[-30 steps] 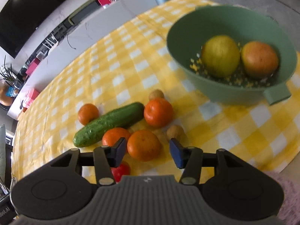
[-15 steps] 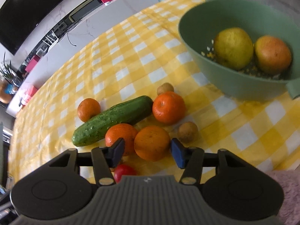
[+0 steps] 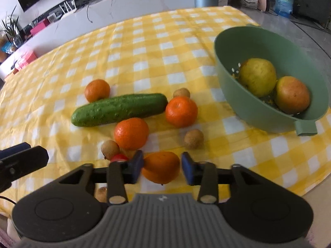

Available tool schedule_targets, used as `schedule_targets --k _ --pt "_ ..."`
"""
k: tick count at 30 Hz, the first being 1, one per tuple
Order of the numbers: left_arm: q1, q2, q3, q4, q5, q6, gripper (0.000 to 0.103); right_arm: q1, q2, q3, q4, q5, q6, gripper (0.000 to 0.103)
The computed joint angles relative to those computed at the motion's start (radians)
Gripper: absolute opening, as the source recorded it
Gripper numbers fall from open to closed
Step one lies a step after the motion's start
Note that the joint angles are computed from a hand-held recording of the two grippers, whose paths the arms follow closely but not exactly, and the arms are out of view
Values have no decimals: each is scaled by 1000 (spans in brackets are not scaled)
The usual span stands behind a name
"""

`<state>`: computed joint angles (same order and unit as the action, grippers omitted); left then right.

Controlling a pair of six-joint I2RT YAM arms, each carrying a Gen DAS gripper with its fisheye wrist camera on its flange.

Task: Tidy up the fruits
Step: 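Move the right tool back to the fruit and grasp an orange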

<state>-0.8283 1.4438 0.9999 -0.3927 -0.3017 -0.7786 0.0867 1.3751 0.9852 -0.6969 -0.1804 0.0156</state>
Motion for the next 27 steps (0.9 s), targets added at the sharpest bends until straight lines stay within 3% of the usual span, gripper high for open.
schedule_targets --k 15,21,27 --pt "8 -12 -4 -18 8 -17 83 2 68 26 -51 -78 -44 49" --pt "5 -25 2 -42 0 -23 83 17 55 32 -110 -64 -95 49" --pt "-17 -48 19 -86 -42 -6 83 77 27 0 -78 -2 -127 41"
